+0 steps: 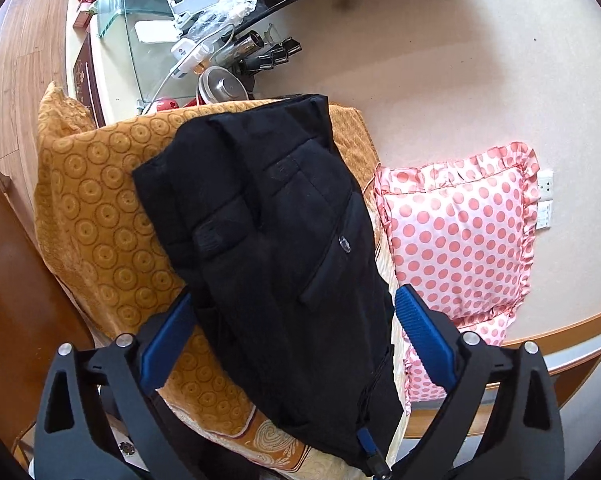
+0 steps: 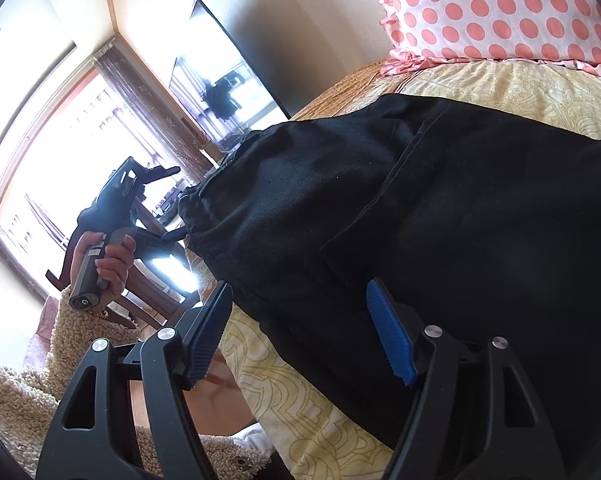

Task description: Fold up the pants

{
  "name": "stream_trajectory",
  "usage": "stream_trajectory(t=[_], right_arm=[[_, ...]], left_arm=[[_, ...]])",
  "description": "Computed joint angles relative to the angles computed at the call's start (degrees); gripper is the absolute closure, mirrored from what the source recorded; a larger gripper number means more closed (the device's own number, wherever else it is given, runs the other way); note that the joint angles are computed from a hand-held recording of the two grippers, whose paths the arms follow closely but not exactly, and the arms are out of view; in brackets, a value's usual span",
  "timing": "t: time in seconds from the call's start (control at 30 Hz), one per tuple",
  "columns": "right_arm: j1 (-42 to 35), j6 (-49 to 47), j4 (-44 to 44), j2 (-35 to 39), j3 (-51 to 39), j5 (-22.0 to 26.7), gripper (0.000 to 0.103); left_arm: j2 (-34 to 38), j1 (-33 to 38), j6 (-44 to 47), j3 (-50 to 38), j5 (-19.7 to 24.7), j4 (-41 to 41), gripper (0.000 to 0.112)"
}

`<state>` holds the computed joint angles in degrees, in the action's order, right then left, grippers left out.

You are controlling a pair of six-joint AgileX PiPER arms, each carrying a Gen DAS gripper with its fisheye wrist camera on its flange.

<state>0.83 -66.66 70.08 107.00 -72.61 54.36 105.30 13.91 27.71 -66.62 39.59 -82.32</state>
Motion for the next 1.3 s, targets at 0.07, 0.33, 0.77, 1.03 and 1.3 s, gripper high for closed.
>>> stream_trajectory(t=[0.07, 0.33, 0.77, 1.03, 1.3], right_arm=[[-0.2, -0.3, 0.4, 0.1, 0.0, 0.3, 0.032], [-0.8, -2.1, 1.8, -0.2, 0.9, 0.7, 0.032], [-14.6, -12.2, 9.6, -8.0, 11.7, 4.9, 0.006], [-31.4, -16.3, 13.1, -13.2, 18.8, 8.1, 0.002], [-47.1, -18.4, 13.3, -12.9, 22.8, 11.0, 0.002]], left_arm=[[0.0, -0.5, 0.2, 0.0, -1.4, -0.8, 0.019], [-2.1, -4.5, -4.7, 0.6, -11.1, 7.1, 0.085], [-10.0, -23.8, -45.1, -9.0, -22.4, 66.5, 0.099], [0.2, -41.8, -46.7, -33.1, -10.7, 78.8, 0.099], [23.0, -53.6, -32.2, -66.5, 4.5, 64.9, 0.099]])
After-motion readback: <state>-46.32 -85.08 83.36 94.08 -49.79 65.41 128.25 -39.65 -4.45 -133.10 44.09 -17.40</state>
